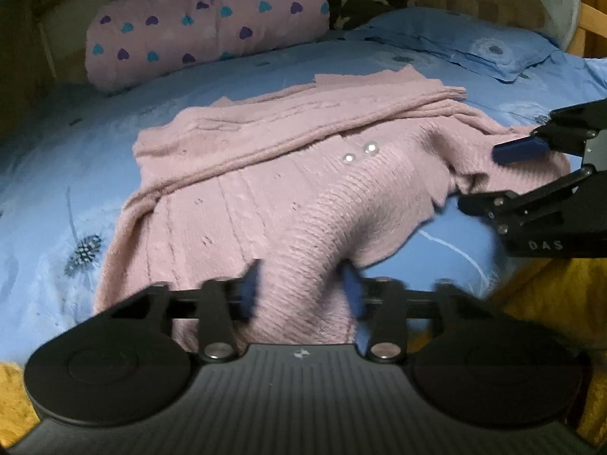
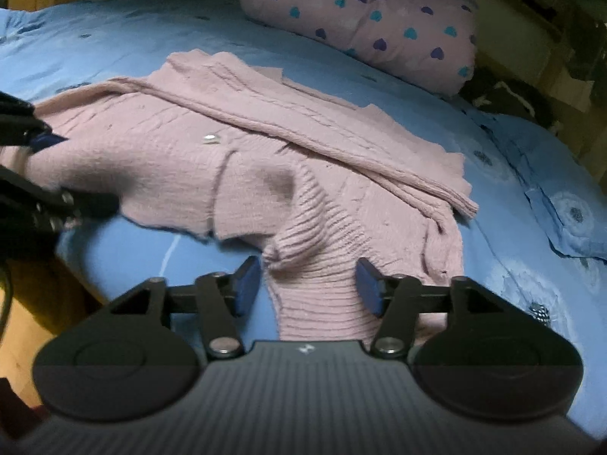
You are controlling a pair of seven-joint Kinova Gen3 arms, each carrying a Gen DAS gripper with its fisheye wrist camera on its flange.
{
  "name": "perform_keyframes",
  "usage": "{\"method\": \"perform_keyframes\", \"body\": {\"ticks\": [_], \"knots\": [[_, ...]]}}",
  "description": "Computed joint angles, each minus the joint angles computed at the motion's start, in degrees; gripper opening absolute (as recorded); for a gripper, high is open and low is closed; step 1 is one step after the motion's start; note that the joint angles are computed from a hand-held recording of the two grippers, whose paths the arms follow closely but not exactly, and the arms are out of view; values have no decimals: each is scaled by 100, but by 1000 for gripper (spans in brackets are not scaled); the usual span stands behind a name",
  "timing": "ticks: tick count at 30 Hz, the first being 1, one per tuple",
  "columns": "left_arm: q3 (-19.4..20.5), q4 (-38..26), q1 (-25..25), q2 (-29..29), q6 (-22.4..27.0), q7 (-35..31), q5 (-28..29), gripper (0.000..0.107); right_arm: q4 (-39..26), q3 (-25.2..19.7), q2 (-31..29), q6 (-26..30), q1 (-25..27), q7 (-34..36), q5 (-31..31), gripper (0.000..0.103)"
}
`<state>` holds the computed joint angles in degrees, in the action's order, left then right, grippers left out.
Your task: Fold small clothes
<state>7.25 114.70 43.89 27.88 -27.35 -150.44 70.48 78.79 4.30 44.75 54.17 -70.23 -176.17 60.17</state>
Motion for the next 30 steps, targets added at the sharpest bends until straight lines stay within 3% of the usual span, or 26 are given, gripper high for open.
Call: {"method": "perform_keyframes", "body": {"ticks": [1,3,5,6,7,8,17,24,30], "knots": [[-22,-33,24,4,-33,-68,112,25,20,19,3,-28,10,-61,-6,66],[13,-79,-62,1,-12,-26,174,16,250,60,-65,-277,32,-327,160,66],[39,-122,-159,-17,83,43,208,14,393,76,-125,-447,60,-561,266,62],[42,-148,-180,-25,111,30,260,13,397,28,-143,-467,108,-573,284,57],[53,-161,-204,-40,135,34,281,13,344,-27,-131,-393,137,-491,301,35],[60,-178,-224,-60,154,19,308,13,209,23,-58,-226,81,-317,240,22],[-125,-189,-398,-317,440,641,-422,13,-97,280,94,466,-168,-529,764,19],[-310,-321,-225,-380,278,614,-533,13,-32,182,-3,648,-102,-846,1304,19],[-204,-340,-283,-456,54,787,-924,13,-71,147,14,1052,-146,-950,1614,18]]}}
